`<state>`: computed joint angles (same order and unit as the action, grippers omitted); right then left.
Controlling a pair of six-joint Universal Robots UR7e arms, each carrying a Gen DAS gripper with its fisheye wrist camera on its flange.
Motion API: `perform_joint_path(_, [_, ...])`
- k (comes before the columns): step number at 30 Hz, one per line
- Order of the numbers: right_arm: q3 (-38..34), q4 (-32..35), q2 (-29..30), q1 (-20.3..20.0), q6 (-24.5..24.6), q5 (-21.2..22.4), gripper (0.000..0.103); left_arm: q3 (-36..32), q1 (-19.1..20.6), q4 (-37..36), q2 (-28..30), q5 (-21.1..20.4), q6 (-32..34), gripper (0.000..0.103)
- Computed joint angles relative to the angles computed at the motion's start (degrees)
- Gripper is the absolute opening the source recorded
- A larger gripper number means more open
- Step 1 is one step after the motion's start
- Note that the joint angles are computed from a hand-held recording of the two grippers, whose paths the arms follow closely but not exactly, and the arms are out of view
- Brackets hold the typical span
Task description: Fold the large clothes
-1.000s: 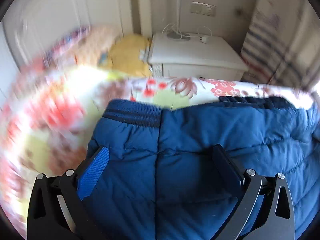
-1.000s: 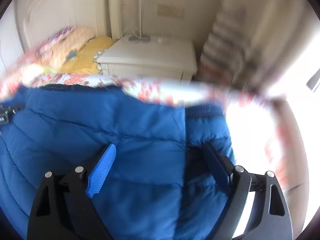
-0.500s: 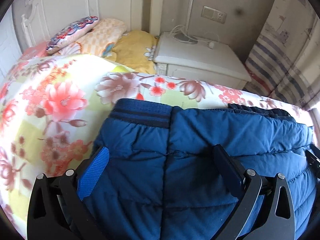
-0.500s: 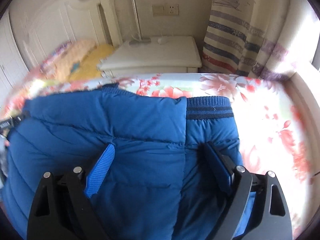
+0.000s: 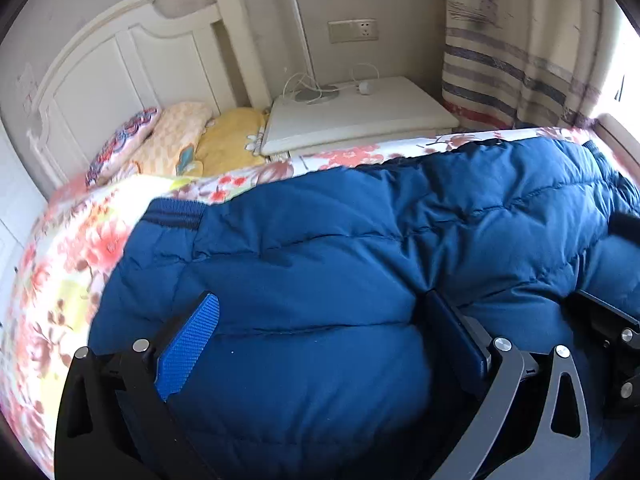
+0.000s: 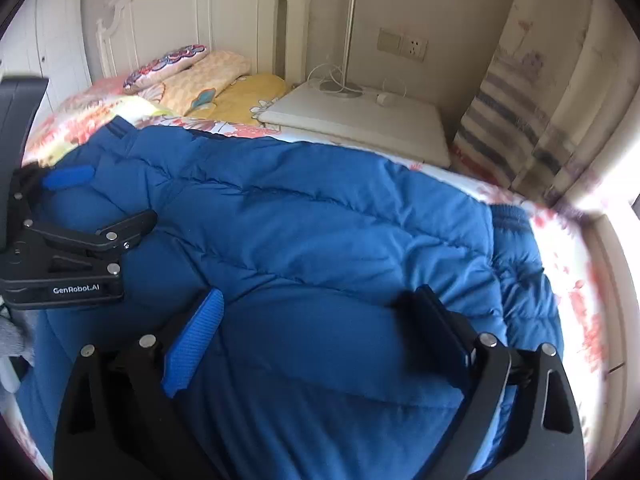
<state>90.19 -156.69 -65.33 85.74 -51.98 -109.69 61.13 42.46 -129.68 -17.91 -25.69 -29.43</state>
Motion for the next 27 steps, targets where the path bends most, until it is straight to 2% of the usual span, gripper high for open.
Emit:
perform_joint_path(8, [-0.49, 2.22, -0.41, -0.93, 1.45, 2.28, 0.094, 1.23, 0.58, -3.87, -0.50, -1.56, 1.68, 0.099])
perform_joint_path(10, [0.04, 2.13, -1.06, -0.48, 0.73, 1.22, 0.094, 1.12, 0.35, -3.21, -0.40, -1.52, 1.18, 0.099])
perform_joint_path(12, [1.12, 1.01, -2.32, 0.51, 0.55, -1.29, 0.094, 0.80, 0.19, 1.59, -1.43, -3.19, -2.33, 0.098])
perform_joint_path(13, [2.51, -0.21, -3.81, 0.66, 0.14, -0.43, 0.094, 2.05, -0.30, 2.55, -2.80, -3.36, -4.51, 0.098])
perform_joint_path(14, [4.88, 0.47, -6.98, 0.51, -0.77, 2.83, 0.094, 3.97, -0.98, 1.11, -4.01, -2.68, -4.55, 0.098])
perform_joint_path(16, [8.22, 0.62, -10.64, 0.10, -2.46, 5.78, 0.094, 9.15, -2.76, -3.63, -6.61, -0.51, -2.85, 0.098])
perform_joint_path(17, [10.10, 0.21, -12.18, -0.22, -3.45, 5.88, 0.096, 12.11, -3.74, -4.72, -8.17, -0.48, -3.06, 0.098])
perform_joint_path(19, [13.10, -1.04, -12.83, -1.42, -5.81, 2.86, 0.096, 15.55, -4.74, -3.68, -9.76, -0.87, -5.24, 0.098])
perform_joint_path(20, [14.13, -2.12, -12.77, -2.96, -6.60, 4.44, 0.097, 16.33, -4.89, -0.25, -9.68, -0.63, -7.66, 0.099])
perform_joint_path(21, [15.39, -3.56, -13.41, -4.79, -6.54, 8.41, 0.098, 17.19, -4.88, 0.78, -9.24, -0.04, -8.64, 0.099])
perform_joint_path(22, [16.04, -4.05, -13.75, -5.63, -6.32, 10.08, 0.099, 18.35, -5.12, -0.58, -9.05, 1.04, -9.20, 0.099])
perform_joint_path(24, [15.91, -4.07, -13.61, -4.74, -5.21, 7.55, 0.099, 19.75, -5.32, -2.20, -9.19, 2.04, -10.69, 0.099])
perform_joint_path(25, [15.69, -3.97, -13.52, -3.48, -3.92, 4.35, 0.098, 19.07, -5.28, 0.59, -9.23, 1.84, -13.00, 0.099])
perform_joint_path(27, [16.14, -4.80, -14.20, -2.16, -2.72, 1.51, 0.096, 18.10, -5.75, 6.85, -9.57, 1.60, -18.39, 0.099])
